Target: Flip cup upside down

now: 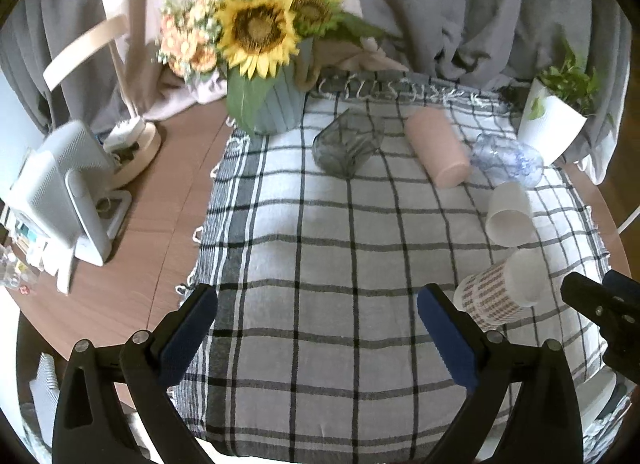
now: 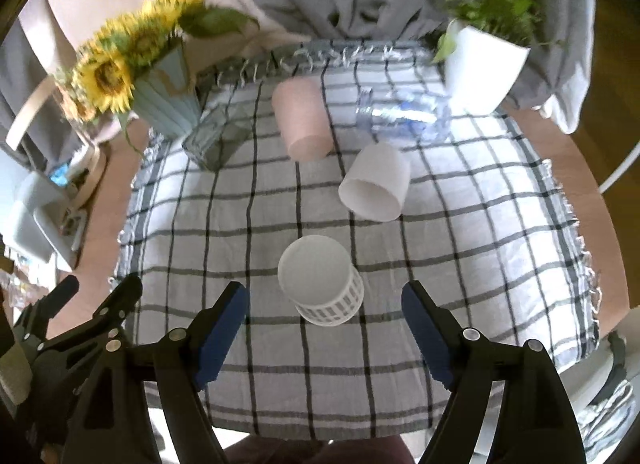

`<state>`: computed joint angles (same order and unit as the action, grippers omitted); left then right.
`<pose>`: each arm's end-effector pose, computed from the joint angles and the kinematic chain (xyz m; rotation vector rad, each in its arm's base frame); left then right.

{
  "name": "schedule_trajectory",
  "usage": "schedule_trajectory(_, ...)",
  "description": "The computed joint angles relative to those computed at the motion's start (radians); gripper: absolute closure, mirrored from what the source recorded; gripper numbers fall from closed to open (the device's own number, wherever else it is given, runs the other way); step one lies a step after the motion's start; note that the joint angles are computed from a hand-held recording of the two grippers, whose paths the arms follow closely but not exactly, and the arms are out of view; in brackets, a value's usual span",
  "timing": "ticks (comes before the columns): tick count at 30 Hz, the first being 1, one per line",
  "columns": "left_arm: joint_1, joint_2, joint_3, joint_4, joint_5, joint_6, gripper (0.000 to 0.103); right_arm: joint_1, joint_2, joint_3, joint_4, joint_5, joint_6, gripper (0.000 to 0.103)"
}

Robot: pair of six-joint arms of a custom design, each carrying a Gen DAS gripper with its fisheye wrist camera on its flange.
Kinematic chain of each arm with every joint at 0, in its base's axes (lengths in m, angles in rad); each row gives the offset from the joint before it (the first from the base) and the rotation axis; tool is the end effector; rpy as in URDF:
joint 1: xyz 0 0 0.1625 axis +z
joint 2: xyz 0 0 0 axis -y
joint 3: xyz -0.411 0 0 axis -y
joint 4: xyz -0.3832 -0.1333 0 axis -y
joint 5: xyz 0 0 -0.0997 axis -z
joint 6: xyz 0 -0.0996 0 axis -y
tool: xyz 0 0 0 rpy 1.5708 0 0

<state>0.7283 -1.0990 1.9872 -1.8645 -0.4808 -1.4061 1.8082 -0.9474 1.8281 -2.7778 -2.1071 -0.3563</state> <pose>-0.2147 -0.4884 0.1373 -0.2025 2.0556 -0.8419 0.2226 -0.5694 0.1515 0.6390 -2.4855 0.3794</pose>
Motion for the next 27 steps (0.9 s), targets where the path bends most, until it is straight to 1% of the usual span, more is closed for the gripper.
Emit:
schedule_trajectory(3, -0.024, 0.004, -0.014, 0.04, 0.008, -0.018, 0.0, 0.003, -0.036, 0.038, -0.061, 0.008, -0.018, 0.021)
schedule_trajectory(8, -0.063, 0.013, -0.037, 0.094, 0.013, -0.044, 0.0, 0.002, -0.092, 0.086, -0.122, 0.032, -0.038, 0.018)
schedule_trajectory(16, -0.106, 0.023, -0.042, 0.106, 0.013, -0.057, 0.0, -0.001, -0.157, 0.146, -0.202, 0.051, -0.07, 0.012)
schedule_trajectory(27, -0.139, 0.013, -0.04, 0.181, 0.032, -0.178, 0.0, -0.008, -0.2, 0.177, -0.228, 0.071, -0.081, 0.011)
